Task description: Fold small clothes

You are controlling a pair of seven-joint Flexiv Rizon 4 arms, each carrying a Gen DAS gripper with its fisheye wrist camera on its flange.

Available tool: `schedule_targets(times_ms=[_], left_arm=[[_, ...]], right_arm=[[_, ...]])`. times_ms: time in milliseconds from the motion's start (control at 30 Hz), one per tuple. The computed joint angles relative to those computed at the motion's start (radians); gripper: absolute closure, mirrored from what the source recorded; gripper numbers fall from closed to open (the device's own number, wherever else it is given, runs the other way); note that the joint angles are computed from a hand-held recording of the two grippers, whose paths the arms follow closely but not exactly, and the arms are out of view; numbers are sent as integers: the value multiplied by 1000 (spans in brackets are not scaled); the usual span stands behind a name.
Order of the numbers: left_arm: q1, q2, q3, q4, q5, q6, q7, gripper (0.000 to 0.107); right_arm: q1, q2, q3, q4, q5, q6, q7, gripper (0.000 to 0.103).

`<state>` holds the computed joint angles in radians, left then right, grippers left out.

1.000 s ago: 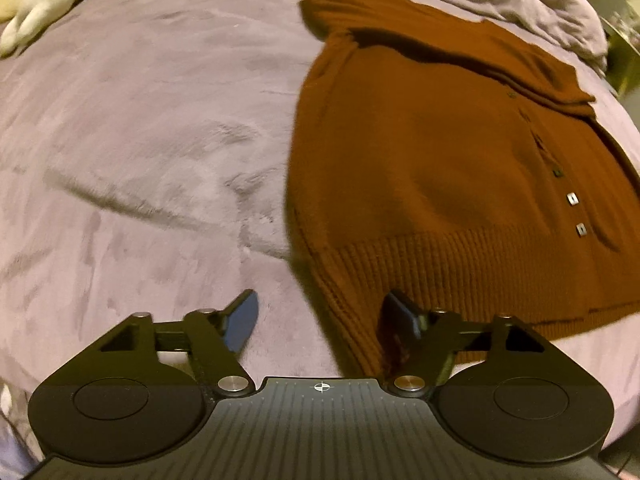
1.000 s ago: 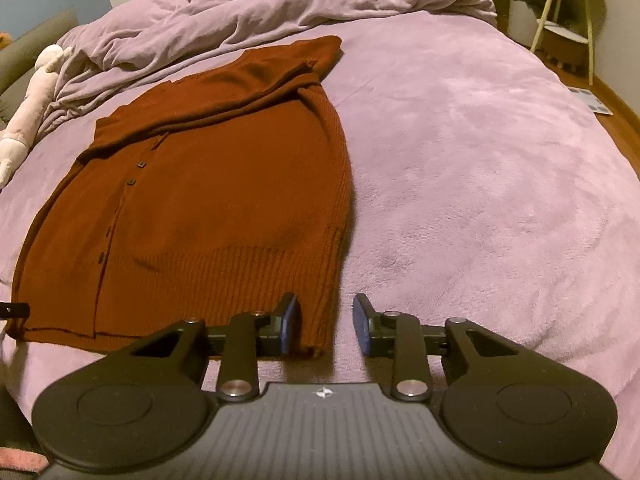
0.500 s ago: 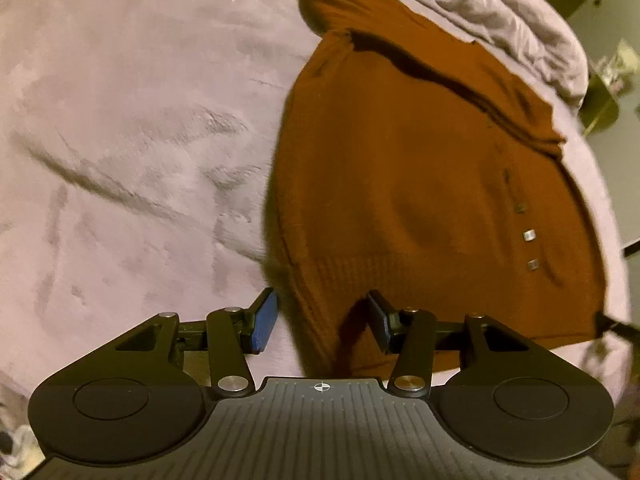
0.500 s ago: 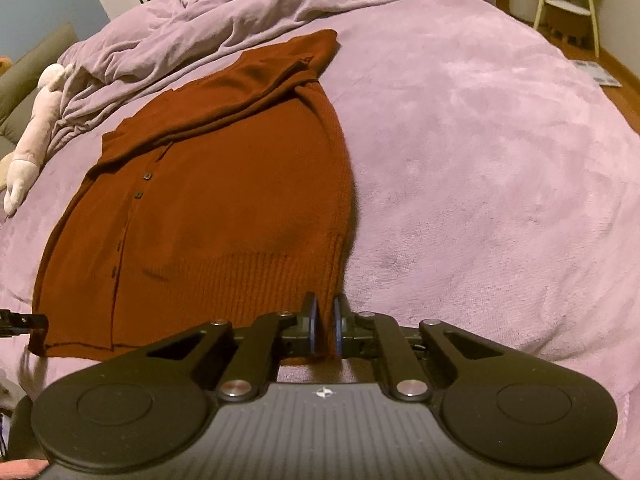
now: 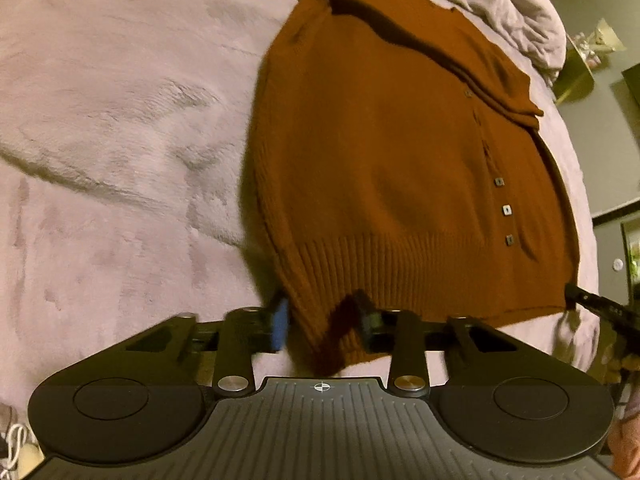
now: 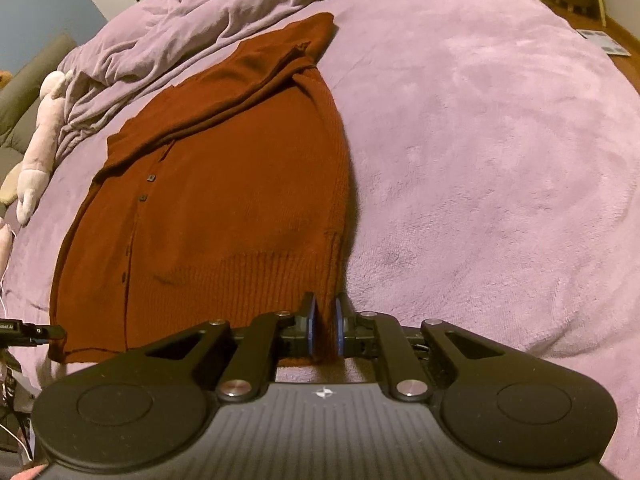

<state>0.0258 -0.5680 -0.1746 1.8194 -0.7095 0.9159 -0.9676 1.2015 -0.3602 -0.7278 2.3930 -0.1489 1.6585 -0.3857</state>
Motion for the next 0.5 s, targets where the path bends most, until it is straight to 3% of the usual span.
schedule_targets(times_ms=[100,267,400,500], left_arm=[[18,-20,-9,-21,-29,-66,-27,94],[28,-16,-25,-11,-92,-64,-23,98],[35,1,-57,-1,-193,-56,29,99],[23,9,-76,-18,-271,-41,73,99]], right_arm=[[-7,9,4,-7,-25,-26,-9,94],[-77,23,64,-17,-81,-32,15,96],[-265,24,255,-40,-47,43,31,98],[-400,-7,393,-74,31,161,30,98]])
